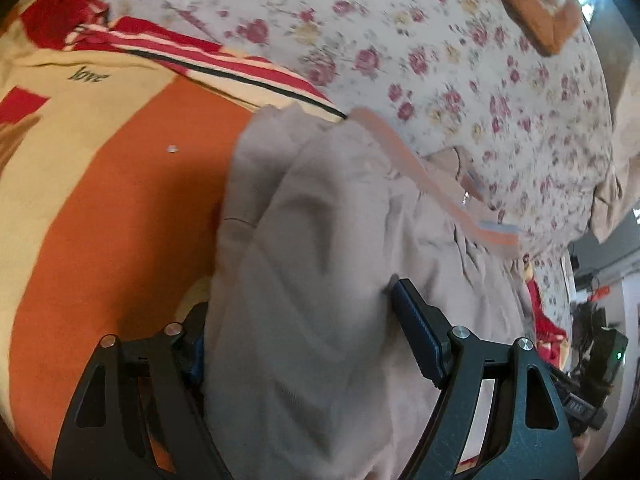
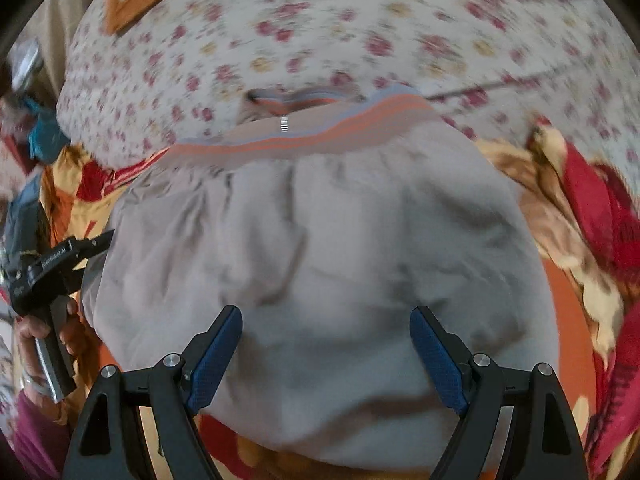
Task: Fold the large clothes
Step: 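Grasp the folded jacket side with the left gripper and fold it over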
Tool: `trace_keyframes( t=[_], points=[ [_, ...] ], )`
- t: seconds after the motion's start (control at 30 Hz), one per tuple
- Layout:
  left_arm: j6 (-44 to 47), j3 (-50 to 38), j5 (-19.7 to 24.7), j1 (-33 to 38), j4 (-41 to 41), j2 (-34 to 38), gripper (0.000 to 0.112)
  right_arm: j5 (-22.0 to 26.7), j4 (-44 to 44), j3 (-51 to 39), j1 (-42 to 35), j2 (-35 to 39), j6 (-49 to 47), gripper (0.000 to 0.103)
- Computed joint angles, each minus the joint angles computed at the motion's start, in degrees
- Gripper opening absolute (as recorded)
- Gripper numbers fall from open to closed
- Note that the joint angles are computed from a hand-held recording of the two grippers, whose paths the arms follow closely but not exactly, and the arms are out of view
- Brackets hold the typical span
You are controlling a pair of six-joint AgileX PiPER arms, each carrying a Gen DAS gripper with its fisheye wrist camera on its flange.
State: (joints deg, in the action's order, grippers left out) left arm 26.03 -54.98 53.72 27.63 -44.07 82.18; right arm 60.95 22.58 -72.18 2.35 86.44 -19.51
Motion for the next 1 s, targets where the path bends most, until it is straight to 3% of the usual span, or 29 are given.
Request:
trace_keyframes(
  t=[0.07, 0.17, 0.33, 0.53, 0.63, 0.77, 1.0],
  points=[
    [1.0, -1.4, 3.2, 1.9, -2.6, 2.3, 0.054, 0.9, 1.5, 0.5, -2.3, -0.1, -1.5, 0.084],
    [0.9, -3.2, 7.3, 4.1, -5.2, 4.8, 0.033, 0.4, 2.5, 1.4, -3.7, -1.1, -2.7, 0.084],
    [-1.1, -3.6, 6.1, 1.1, -1.4, 0.3, 0.021, 0.7, 5.4, 2.1, -6.8, -1.5, -4.8, 0.084],
    [-5.6, -6.5, 7.8, -2.1, -0.7, -4.9, 0.018, 1.4, 7.2, 3.1, -11.5, -2.3, -7.7, 0.084],
    [-10.1, -9.8, 8.4, -6.9, 0.4, -7.1, 0.017, 2.2, 9.1, 3.6, -14.7, -2.8, -9.7, 0.084],
    [-20.0, -16.4, 6.0, -19.9, 5.2, -7.8, 0.015, 3.3, 11.6, 4.5, -19.6, -3.4, -12.3, 0.084],
    [-37.7, -28.3, -0.6, -45.5, 19.8, 1.5, 0.013, 5.1, 16.7, 4.3, -27.1, -2.8, -15.5, 0.084]
  ],
)
